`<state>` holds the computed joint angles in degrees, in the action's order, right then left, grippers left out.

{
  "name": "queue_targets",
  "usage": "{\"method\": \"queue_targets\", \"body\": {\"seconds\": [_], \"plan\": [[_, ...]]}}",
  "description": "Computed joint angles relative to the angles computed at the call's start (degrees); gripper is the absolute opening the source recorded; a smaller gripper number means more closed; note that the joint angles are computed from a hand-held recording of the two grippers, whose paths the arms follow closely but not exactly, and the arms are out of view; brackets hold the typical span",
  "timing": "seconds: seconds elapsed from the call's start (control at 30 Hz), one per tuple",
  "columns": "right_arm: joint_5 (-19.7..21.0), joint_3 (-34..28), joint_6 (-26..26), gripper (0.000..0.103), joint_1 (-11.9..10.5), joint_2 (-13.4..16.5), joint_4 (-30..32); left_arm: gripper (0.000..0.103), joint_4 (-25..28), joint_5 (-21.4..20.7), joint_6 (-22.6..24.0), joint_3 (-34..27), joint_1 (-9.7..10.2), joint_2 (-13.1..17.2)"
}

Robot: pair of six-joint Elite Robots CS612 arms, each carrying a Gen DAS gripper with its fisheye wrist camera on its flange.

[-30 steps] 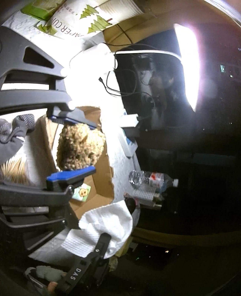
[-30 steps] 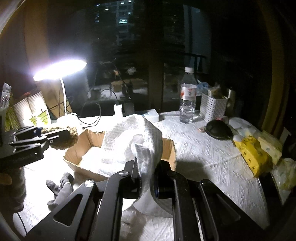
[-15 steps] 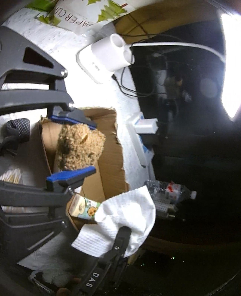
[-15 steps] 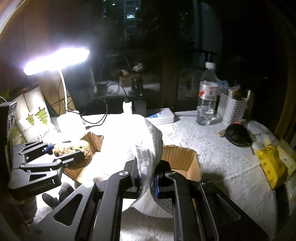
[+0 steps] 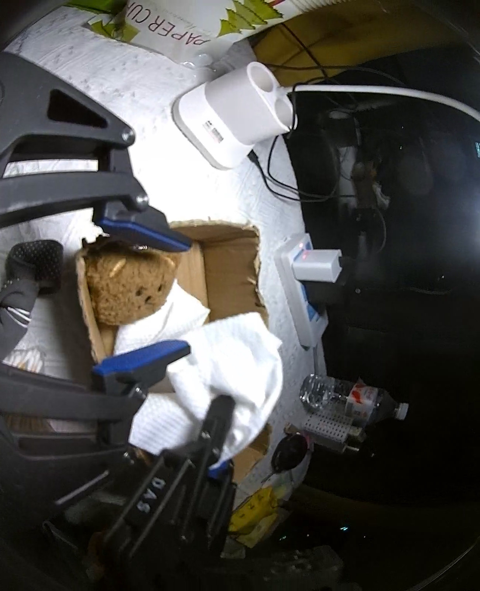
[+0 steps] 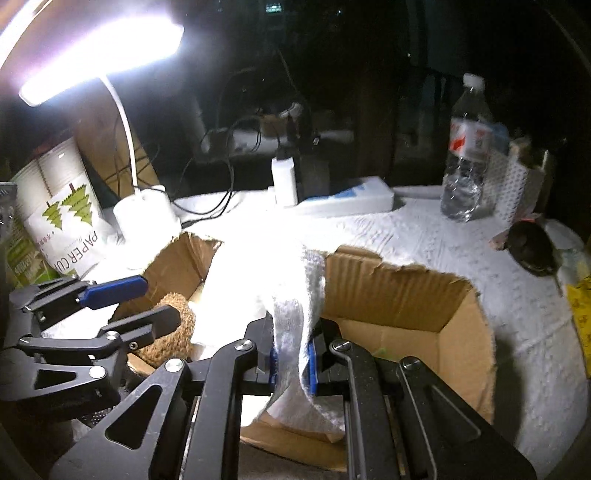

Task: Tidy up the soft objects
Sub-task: 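Lower the sponge and towel into the box and open both tools, then grasp the cotton swab bag with the left tool while the right tool grasps the bubble-wrap bundle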

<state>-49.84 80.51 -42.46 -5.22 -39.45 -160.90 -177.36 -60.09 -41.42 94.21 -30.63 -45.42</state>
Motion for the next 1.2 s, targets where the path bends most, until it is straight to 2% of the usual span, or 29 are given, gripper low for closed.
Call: {"method": "queue_targets", "body": {"seconds": [0.07, 0.13, 0.23, 0.3, 0.53, 1.2], "plan": [[-0.7, -0.2, -0.1, 0.022, 0.2, 0.1, 0.8, 0.052, 0.1, 0.1, -0.3, 0.1, -0.02, -0.1], [-0.8, -0.2, 0.0, 0.037, 0.2, 0.1, 1.2, 0.052, 0.3, 0.1, -0.4, 0.1, -0.03, -0.1], [-0.9, 0.1, 0.5, 0.046, 0.1, -0.2, 0.5, 0.054, 0.6, 0.2, -0.6, 0.2, -0.13, -0.3], [-0.9, 0.6, 1.3, 0.049, -0.2, -0.5, -0.5, 0.066, 0.1, -0.4, -0.3, 0.3, -0.14, -0.4], [-1.1, 2.5, 2.8, 0.053, -1.0, -1.7, -3.8, 0.068, -0.1, 1.9, -0.3, 1.1, -1.07, -1.3], [1.8, 11.3, 4.2, 0.054, -4.7, -7.3, -11.2, 0.072, -3.4, 6.1, 1.8, 4.7, -5.09, -5.0]]}}
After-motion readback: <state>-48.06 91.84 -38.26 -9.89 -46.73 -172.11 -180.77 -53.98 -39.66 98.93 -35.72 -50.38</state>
